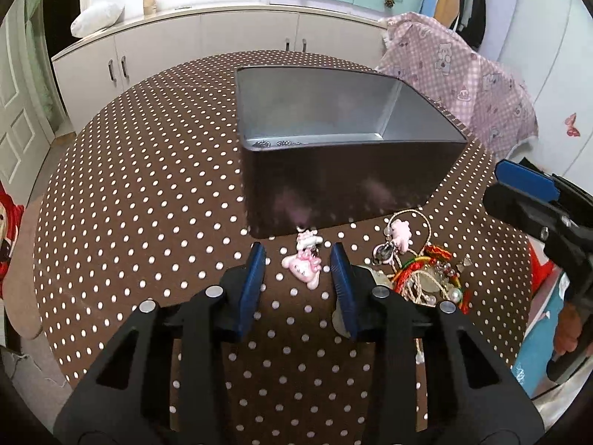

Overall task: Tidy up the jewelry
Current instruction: 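Move the left tool to the pink cartoon-figure charm and close on it, then carry the pink charm with the left tool over the grey box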

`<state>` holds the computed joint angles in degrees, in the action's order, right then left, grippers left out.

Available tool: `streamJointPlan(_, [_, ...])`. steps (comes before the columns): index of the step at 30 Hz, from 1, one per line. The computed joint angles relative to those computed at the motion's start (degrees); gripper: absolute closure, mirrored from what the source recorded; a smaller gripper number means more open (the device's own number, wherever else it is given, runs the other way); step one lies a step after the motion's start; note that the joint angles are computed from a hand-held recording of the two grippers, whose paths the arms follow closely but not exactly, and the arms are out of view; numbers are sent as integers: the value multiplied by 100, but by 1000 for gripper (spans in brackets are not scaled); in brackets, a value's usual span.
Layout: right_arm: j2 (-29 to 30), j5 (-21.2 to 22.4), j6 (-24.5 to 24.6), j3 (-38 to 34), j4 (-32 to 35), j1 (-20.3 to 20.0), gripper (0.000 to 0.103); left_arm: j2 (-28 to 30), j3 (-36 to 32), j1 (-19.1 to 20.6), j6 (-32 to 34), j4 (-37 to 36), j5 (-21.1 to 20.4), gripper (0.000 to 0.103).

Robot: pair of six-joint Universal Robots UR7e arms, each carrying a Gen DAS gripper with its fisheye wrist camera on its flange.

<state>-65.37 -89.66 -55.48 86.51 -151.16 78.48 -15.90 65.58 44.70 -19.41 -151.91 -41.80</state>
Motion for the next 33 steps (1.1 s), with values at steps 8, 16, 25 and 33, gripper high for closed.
streamJointPlan(8, [50, -171, 39, 40, 81, -5, 44, -39, 67, -54, 50, 125, 155, 83])
streamJointPlan(16, [117, -111, -252, 60, 364, 48, 44, -367, 855, -119, 66, -812, 171, 83])
streamJointPlan(25, [433, -715, -478, -31, 98, 183, 69, -542, 1229, -156, 25, -1054, 443, 83])
streamJointPlan(33, [524, -955, -979, 85, -299, 267, 76, -522, 1262, -160, 76, -1126, 430, 83])
